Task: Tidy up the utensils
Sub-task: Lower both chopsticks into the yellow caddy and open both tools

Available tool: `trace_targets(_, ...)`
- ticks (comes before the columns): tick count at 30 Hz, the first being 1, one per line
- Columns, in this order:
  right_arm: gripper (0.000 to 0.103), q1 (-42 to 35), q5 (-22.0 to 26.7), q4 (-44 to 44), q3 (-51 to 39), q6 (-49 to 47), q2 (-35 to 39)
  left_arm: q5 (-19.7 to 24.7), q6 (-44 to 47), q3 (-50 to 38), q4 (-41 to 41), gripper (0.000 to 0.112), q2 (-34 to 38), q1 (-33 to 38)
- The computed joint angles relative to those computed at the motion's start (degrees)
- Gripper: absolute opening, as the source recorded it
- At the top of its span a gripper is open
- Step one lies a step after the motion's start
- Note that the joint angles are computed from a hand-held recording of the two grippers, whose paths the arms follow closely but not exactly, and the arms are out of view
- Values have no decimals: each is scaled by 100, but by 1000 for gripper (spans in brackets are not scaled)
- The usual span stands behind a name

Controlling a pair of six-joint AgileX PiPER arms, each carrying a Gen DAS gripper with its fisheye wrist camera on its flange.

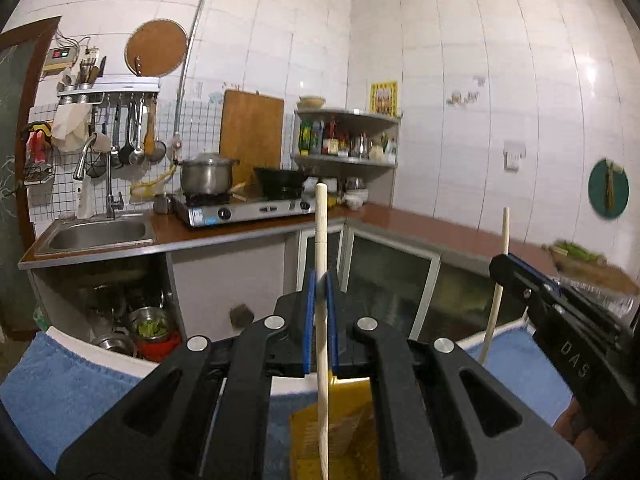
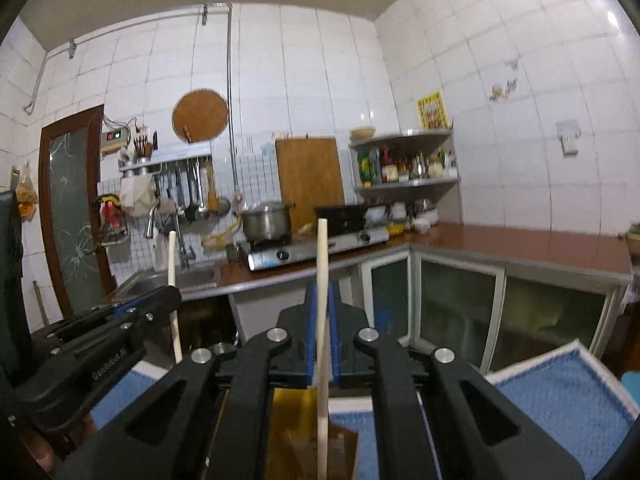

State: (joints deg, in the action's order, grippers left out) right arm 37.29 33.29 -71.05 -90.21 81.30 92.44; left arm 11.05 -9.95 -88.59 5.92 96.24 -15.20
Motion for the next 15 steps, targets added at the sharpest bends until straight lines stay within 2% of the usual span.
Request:
trace_targets(3,6,-62,-95,72,317,72,-26,-10,385,215,-349,4,28,43)
trace_targets(7,6,-131,-227,-5,816,349,-122,-21,290,461,-232,4,41,54)
trace_targets(10,6,-171,-355,-142,1095,611,-133,37,510,537,-500,4,90,111)
trace_targets(15,6,-238,-497,-242,1306,834,-112,173,218,547,-230,5,211,122)
